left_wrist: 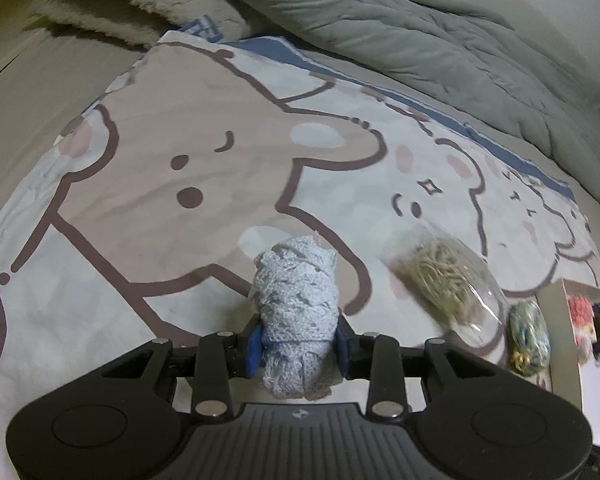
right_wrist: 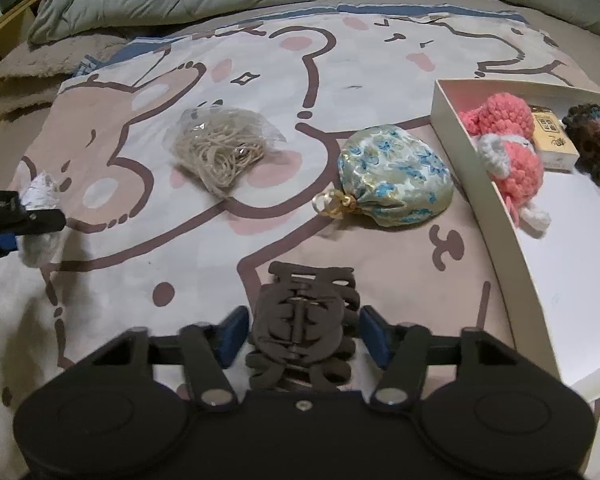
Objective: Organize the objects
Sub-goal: 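Carry the lace roll and claw clip with both tools over the white tray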
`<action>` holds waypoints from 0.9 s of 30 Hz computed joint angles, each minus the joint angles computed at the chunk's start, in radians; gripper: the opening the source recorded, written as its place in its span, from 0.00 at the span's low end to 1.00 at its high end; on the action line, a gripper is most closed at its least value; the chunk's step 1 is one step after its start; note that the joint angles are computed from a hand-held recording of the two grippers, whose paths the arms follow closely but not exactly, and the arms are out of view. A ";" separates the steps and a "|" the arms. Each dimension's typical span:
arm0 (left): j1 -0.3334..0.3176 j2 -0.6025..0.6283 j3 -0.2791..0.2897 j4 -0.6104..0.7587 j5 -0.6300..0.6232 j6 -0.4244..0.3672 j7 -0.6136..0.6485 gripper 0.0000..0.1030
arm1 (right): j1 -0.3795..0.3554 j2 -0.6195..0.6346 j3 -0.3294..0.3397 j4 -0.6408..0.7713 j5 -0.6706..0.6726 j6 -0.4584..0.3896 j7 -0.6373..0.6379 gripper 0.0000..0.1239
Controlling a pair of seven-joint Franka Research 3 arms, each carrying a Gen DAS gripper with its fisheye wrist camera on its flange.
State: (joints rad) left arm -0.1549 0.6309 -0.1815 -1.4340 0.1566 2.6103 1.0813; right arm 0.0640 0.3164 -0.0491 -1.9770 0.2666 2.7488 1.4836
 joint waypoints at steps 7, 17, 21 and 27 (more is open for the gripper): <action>0.024 -0.036 -0.036 -0.046 -0.047 0.032 0.033 0.36 | -0.030 -0.025 0.029 -0.023 0.038 0.069 -0.122 0.37; 0.024 -0.082 -0.090 -0.087 -0.120 0.117 0.096 0.36 | -0.113 -0.098 0.085 -0.058 0.255 0.197 -0.397 0.37; 0.017 -0.087 -0.114 -0.086 -0.145 0.140 0.119 0.36 | -0.150 -0.128 0.112 -0.065 0.393 0.239 -0.559 0.37; -0.019 -0.078 -0.134 -0.057 -0.151 0.164 0.158 0.36 | -0.182 -0.169 0.118 -0.061 0.640 0.258 -0.829 0.37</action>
State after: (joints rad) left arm -0.1740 0.5530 -0.3158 -1.4906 0.0059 2.7740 1.2398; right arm -0.1179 0.1471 0.0686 -2.0382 0.9071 3.0066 0.6544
